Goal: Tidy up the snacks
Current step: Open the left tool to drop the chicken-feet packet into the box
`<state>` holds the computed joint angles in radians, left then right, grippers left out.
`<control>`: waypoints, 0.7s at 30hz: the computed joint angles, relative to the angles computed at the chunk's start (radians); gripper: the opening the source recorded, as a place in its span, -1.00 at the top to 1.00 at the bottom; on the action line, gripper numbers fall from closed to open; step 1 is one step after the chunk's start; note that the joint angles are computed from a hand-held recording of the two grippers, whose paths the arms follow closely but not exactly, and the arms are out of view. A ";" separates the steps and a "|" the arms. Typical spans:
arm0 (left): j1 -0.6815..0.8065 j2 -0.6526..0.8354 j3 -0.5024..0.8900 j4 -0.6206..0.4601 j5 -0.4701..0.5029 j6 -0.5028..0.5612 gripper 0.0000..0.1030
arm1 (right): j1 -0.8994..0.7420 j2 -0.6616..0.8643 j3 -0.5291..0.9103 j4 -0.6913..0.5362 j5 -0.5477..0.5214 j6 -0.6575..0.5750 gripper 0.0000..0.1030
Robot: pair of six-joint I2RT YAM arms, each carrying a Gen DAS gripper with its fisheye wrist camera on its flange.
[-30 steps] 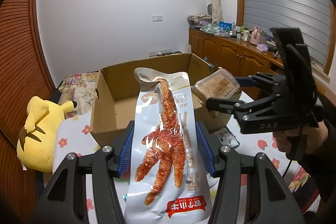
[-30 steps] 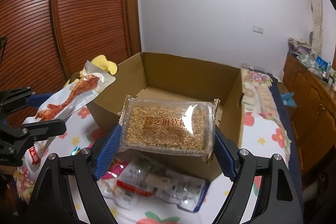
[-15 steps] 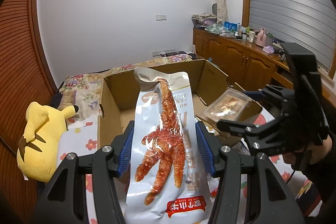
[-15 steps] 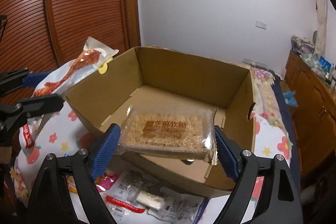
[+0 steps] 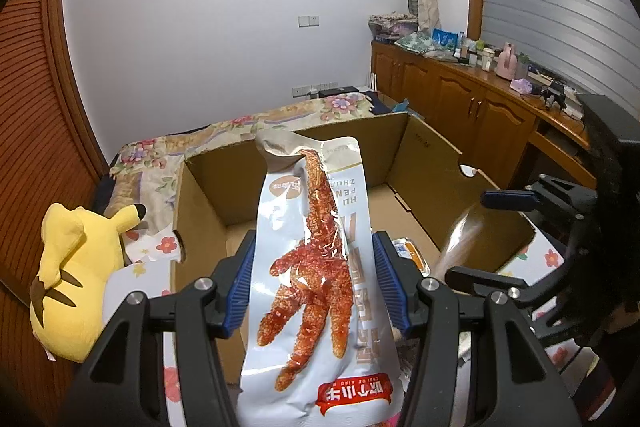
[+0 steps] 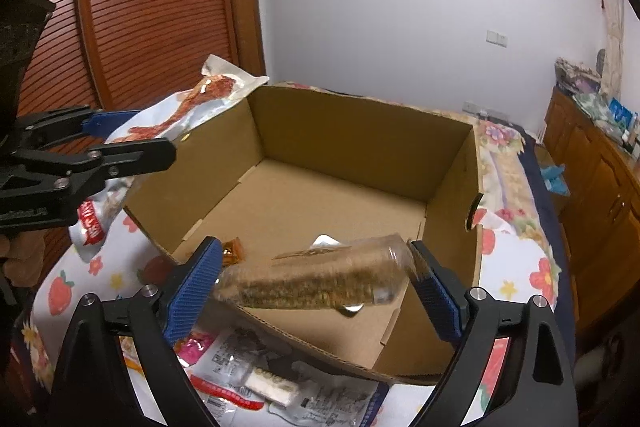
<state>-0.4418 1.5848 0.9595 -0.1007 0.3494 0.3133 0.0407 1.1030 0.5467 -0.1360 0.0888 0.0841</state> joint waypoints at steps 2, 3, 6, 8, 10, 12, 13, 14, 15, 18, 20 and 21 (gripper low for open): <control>-0.014 0.019 0.014 0.001 -0.014 -0.005 -0.08 | -0.001 0.004 -0.003 0.004 0.015 -0.005 -0.85; -0.023 0.029 0.022 0.001 -0.024 -0.010 -0.08 | -0.006 0.001 -0.006 0.005 0.006 -0.007 -0.85; -0.040 0.054 0.047 -0.003 -0.042 -0.013 -0.08 | -0.019 -0.008 -0.012 0.003 -0.009 -0.012 -0.90; -0.048 0.067 0.063 -0.007 -0.052 -0.013 -0.09 | -0.022 -0.022 -0.021 0.002 -0.012 -0.016 -0.90; -0.053 0.078 0.071 -0.008 -0.064 -0.012 -0.12 | -0.016 -0.037 -0.029 -0.001 -0.009 -0.015 -0.90; -0.054 0.086 0.073 -0.005 -0.071 -0.016 -0.15 | -0.010 -0.056 -0.041 -0.003 0.008 -0.011 -0.90; -0.055 0.085 0.068 -0.002 -0.072 -0.020 -0.16 | -0.008 -0.064 -0.046 0.001 0.009 -0.008 -0.90; -0.056 0.088 0.068 -0.003 -0.074 -0.021 -0.17 | -0.006 -0.073 -0.052 0.002 0.010 -0.006 -0.90; -0.057 0.089 0.066 0.000 -0.078 -0.022 -0.17 | -0.006 -0.083 -0.057 0.000 0.011 -0.003 -0.90; -0.056 0.098 0.070 -0.005 -0.079 -0.022 -0.18 | -0.008 -0.110 -0.067 -0.007 0.007 0.001 -0.90; -0.057 0.096 0.065 -0.004 -0.081 -0.020 -0.19 | -0.003 -0.125 -0.070 -0.015 0.014 0.005 -0.90; -0.059 0.094 0.063 -0.005 -0.082 -0.020 -0.19 | 0.002 -0.128 -0.072 -0.014 0.018 0.009 -0.90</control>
